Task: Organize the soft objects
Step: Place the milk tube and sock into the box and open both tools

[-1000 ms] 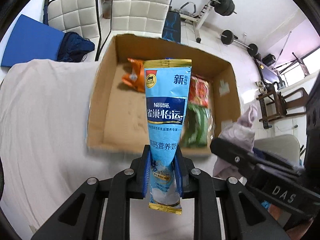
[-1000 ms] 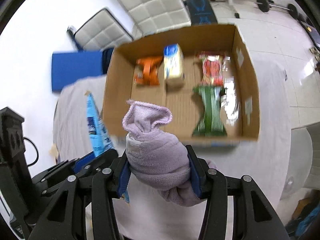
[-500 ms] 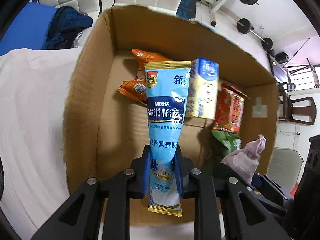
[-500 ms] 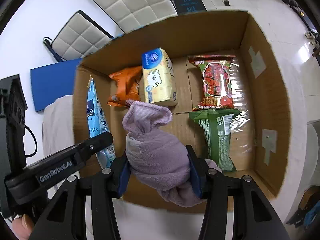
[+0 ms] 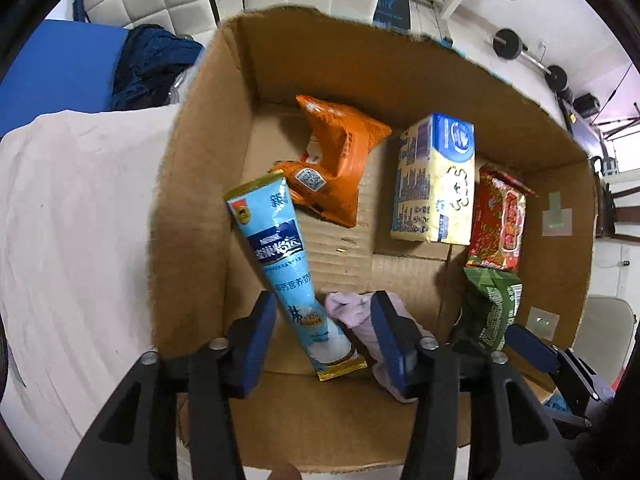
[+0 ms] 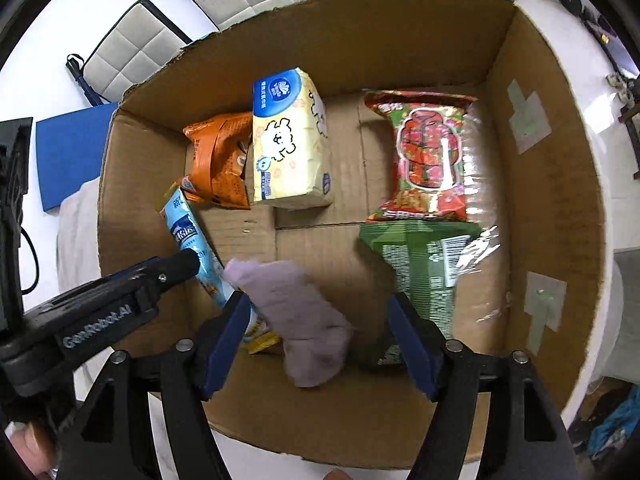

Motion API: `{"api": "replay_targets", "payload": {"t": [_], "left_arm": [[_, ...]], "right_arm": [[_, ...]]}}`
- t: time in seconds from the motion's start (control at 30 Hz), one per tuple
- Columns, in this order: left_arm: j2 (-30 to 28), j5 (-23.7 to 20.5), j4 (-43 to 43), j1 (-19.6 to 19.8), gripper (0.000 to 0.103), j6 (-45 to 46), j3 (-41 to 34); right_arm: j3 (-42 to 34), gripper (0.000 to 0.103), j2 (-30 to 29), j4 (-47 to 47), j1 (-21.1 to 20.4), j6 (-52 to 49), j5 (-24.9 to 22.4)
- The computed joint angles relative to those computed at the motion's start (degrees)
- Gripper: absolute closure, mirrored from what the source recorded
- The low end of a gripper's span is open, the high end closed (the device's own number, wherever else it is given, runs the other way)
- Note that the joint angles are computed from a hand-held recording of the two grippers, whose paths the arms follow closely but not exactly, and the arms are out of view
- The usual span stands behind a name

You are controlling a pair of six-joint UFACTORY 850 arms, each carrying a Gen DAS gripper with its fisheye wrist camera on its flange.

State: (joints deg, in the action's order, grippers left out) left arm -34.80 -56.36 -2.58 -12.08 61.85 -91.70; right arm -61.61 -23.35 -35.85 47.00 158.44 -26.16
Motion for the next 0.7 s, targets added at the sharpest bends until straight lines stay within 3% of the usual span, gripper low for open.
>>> {"api": "replay_targets", "payload": {"t": [0.13, 0.2, 0.3, 0.4, 0.57, 0.7], "left_arm": [[0.88, 0.33, -2.81, 1.58, 0.030, 2.63, -0.30], [1.74, 0.85, -4.12, 2.39, 0.014, 5.03, 0.08], [4.17, 3.54, -5.87, 3.52, 0.006, 9.25, 2.75], [5.73, 3.93, -7.94, 4.32, 0.005, 12.74, 3.85], [7.84, 4.60, -9.80, 5.62, 0.005, 16.34, 5.82], [9.26, 5.24, -11.50, 6.53, 0.005, 18.35, 6.91]], "right_arm": [[-1.08, 0.022, -0.21, 6.78, 0.41, -7.67, -2.79], [-1.78, 0.021, -0.39, 9.03, 0.65, -10.24, -4.65], [-4.56, 0.009, -1.26, 13.99, 1.48, -16.33, -10.11], [-6.89, 0.000, -1.98, 16.59, 2.14, -19.74, -14.24], [-10.98, 0.000, -2.85, 19.00, 3.94, -19.83, -21.95], [-11.73, 0.000, -2.32, 19.01, 5.07, -17.17, -24.14]]}}
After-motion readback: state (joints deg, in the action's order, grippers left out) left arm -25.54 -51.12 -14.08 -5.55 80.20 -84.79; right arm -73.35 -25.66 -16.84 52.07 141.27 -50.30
